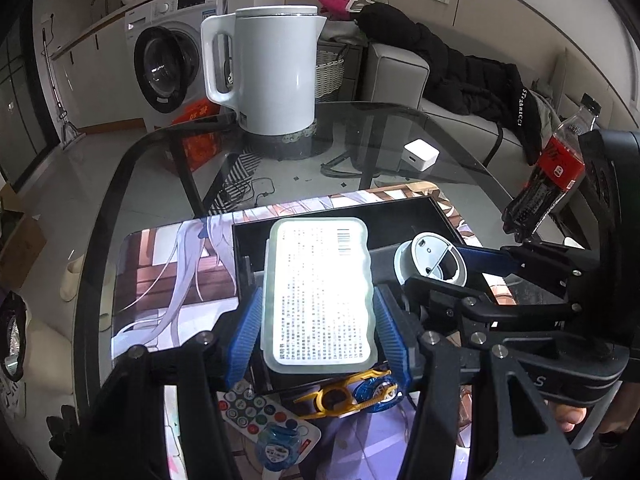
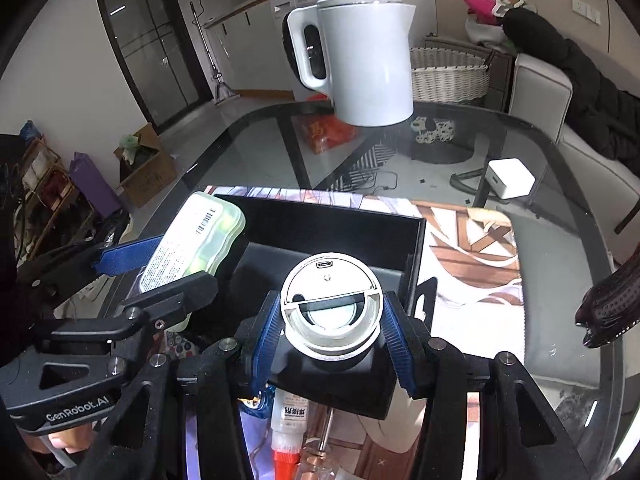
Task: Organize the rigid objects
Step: 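Carry both items into the black box and open both tools, then grasp the blue bottle with the left tool while the right tool grasps the screwdriver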
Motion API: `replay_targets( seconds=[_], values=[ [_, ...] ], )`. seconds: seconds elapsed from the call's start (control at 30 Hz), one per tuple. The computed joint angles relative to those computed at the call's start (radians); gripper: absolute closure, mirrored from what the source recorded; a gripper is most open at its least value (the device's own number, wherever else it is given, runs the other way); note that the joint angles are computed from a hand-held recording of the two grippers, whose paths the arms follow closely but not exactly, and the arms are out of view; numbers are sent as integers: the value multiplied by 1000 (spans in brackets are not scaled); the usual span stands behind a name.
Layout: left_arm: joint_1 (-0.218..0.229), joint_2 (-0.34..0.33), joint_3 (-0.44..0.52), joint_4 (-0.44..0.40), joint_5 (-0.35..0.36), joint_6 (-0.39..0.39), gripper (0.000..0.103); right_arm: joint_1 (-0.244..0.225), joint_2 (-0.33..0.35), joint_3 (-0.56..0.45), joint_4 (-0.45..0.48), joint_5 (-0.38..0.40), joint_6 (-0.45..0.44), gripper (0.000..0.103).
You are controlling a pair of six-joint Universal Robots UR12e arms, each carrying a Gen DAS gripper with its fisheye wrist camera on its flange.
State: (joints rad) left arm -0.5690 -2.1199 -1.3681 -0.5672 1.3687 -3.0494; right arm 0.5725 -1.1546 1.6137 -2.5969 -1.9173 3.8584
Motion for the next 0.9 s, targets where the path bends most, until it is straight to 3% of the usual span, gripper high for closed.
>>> replay_targets(
  seconds=[0.23,0.53,0.9],
  values=[
    [5,-5,8,-45,-17,0,48,-4,-11,18,-24,30,18,52],
    [1,-7,3,-19,1,-2,43,-3,-23,35,-56,47,21,52],
    [4,18,-27,36,-25,-5,40,17,-41,48,-66,-9,12,51]
  ],
)
